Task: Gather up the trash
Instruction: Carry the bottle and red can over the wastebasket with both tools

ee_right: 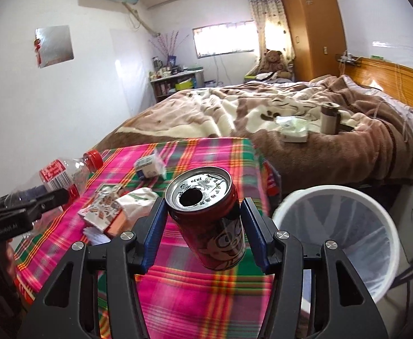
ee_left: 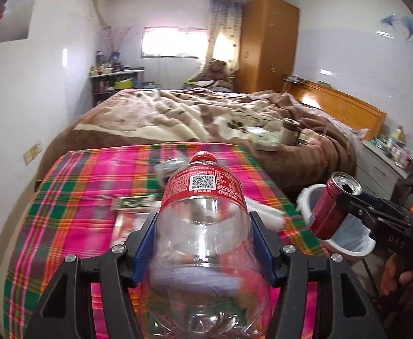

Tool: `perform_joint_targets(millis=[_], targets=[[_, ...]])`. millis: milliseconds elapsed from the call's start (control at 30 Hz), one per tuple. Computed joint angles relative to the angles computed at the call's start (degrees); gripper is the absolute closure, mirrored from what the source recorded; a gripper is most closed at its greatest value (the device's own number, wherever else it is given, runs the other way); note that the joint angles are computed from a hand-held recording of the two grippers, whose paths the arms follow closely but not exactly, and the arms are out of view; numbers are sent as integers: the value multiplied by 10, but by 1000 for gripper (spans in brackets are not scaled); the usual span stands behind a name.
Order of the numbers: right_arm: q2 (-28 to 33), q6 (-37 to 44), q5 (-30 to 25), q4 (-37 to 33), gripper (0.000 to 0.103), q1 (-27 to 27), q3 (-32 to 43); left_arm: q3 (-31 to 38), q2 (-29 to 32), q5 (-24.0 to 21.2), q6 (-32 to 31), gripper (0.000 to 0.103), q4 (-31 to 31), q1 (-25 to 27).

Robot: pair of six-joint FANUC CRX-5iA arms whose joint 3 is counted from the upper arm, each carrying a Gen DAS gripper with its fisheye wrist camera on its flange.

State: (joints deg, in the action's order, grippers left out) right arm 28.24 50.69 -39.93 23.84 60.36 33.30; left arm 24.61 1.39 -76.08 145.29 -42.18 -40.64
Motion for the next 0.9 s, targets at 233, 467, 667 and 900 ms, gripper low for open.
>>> perform_joint_targets(millis=[233,467,667,900], targets=[[-31,-60,18,46,48,-17,-56,58,61,30,-33,41,23,-10],[-44,-97,2,69,48,-37,-79,103,116,70,-74,41,78,-4],[-37,-119,-25,69,48,-59,-75,151,174,95,-129,41,142,9],[-36,-135,-48,71,48,-71,-82,209,235,113,-167,41,194,22]])
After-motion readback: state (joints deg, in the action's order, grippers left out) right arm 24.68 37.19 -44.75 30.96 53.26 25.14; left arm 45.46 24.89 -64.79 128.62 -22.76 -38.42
